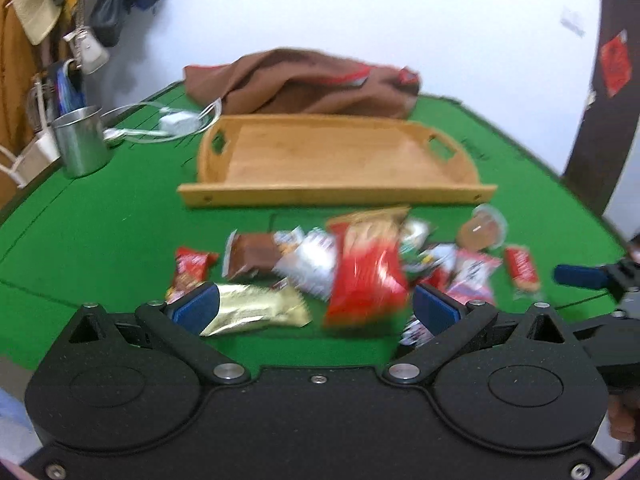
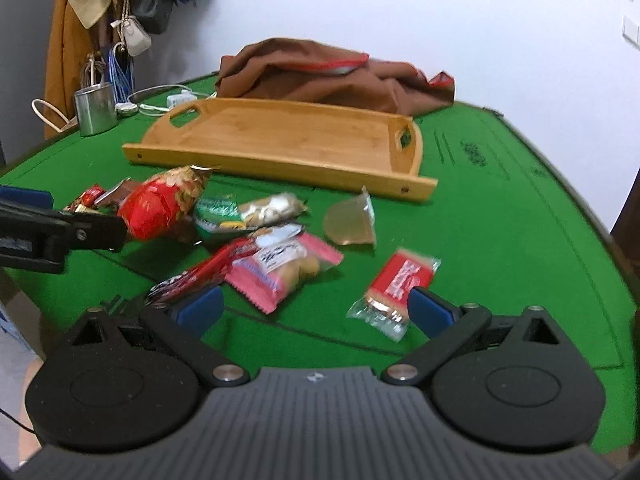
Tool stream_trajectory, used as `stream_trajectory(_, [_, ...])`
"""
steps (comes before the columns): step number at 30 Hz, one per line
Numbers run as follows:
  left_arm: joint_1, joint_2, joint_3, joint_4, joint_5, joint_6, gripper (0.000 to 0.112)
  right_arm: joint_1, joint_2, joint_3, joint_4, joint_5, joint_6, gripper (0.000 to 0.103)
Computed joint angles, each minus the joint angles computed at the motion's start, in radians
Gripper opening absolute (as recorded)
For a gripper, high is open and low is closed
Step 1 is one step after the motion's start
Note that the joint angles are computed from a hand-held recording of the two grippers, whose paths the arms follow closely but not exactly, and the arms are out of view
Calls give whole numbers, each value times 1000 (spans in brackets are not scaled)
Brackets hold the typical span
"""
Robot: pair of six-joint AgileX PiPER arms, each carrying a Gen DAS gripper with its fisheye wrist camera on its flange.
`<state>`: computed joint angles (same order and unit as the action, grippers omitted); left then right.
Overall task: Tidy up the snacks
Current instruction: 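Reach the left tool to the red nut bag while the right tool reaches the pink candy packet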
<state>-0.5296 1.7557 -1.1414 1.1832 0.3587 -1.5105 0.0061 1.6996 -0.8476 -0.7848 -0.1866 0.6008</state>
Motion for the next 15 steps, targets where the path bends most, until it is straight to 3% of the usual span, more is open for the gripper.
stream_trajectory(4, [9,-4,-12,-36,-49,39,96,-18,10,-25,-40,-4,19,97])
stream_trajectory(11, [22,49,-73,-267,-82,263,77,-20,30,-40,-137,-44,50,87])
stream_trajectory(15, [24,87,-113,-385,-62,383,59,-8,56,-51,-137,-55,39,85])
